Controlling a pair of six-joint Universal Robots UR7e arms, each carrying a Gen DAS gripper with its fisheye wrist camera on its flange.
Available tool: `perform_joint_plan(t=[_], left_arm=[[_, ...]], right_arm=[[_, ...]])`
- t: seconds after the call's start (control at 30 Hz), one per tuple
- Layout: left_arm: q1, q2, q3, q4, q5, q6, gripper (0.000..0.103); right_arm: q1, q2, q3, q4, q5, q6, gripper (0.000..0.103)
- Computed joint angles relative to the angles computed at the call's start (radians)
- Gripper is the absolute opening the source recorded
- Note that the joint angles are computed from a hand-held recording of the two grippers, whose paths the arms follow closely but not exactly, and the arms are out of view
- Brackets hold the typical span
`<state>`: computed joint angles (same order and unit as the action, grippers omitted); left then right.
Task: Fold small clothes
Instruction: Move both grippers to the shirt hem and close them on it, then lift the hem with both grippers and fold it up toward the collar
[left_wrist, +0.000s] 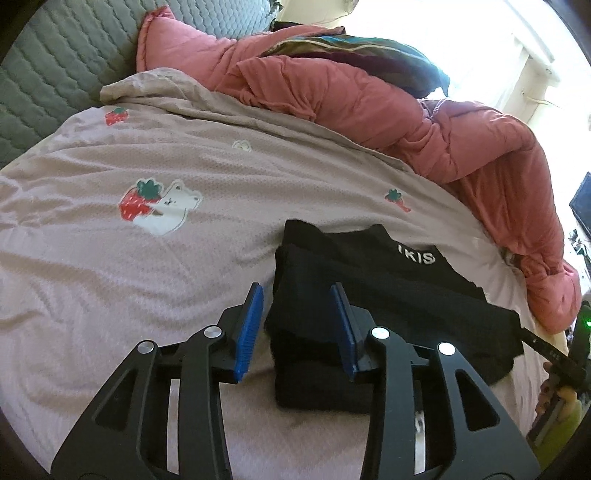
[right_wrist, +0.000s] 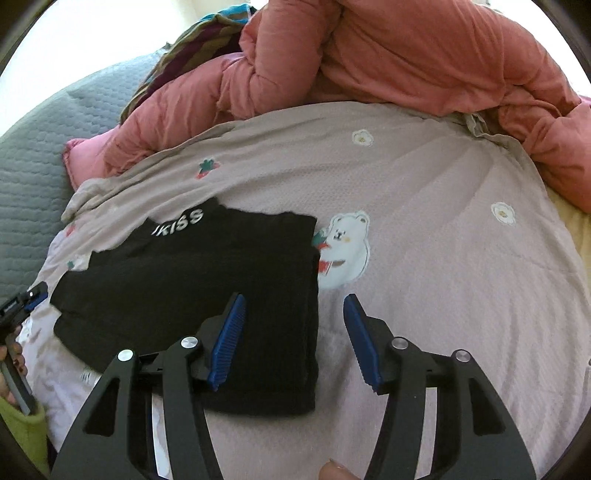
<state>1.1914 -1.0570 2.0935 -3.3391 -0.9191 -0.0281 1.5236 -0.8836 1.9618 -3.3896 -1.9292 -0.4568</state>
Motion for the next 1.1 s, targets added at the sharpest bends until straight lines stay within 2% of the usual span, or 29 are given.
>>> perform_joint_plan(t=[0.07, 0.17, 0.3, 0.5, 0.67, 0.7, 0.77, 0.8, 0.83, 0.87, 0.9, 1.1], left_arm=[[0.000, -0.020, 0.032, 0.003, -0.012, -0.007, 0.034], [0.023, -0.060, 0.072, 0.056, -0.091, -0.034, 0.043], [0.035, -0.068, 0.097, 0.063, -0.111, -0.054, 0.043], [0.031, -0.043, 0.052, 0.101, -0.089, -0.053, 0.044], [0.063, -0.012, -0.033, 0.174, -0.145, -0.088, 0.044], [0.063, -0.002, -0.048, 0.187, -0.139, -0.095, 0.042], [0.052, 0.015, -0.063, 0.196, -0.111, -0.092, 0.013], [0.045, 0.020, -0.064, 0.193, -0.097, -0.088, 0.002], [0.037, 0.023, -0.063, 0.188, -0.089, -0.078, 0.002], [0.032, 0.023, -0.061, 0.183, -0.087, -0.069, 0.002], [0.026, 0.024, -0.061, 0.182, -0.087, -0.061, 0.002], [0.021, 0.005, -0.085, 0.196, -0.128, -0.065, 0.001]], right_arm=[[0.002, -0.009, 0.020, 0.003, 0.004, -0.007, 0.055], [0.001, -0.020, 0.045, 0.003, 0.021, -0.010, 0.055], [0.001, -0.016, 0.061, 0.004, 0.025, -0.011, 0.055], [-0.004, -0.007, 0.056, 0.011, 0.034, 0.004, 0.055], [-0.006, 0.004, 0.044, 0.009, 0.040, 0.003, 0.055], [-0.007, 0.006, 0.040, 0.011, 0.042, 0.007, 0.054], [-0.009, 0.010, 0.032, 0.017, 0.049, 0.013, 0.050], [-0.009, 0.011, 0.028, 0.022, 0.048, 0.008, 0.038], [-0.008, 0.013, 0.026, 0.027, 0.049, 0.002, 0.022], [-0.007, 0.013, 0.025, 0.027, 0.047, 0.000, 0.013], [-0.007, 0.012, 0.023, 0.032, 0.049, 0.000, 0.009], [-0.008, -0.017, 0.007, 0.047, 0.116, -0.002, 0.009]])
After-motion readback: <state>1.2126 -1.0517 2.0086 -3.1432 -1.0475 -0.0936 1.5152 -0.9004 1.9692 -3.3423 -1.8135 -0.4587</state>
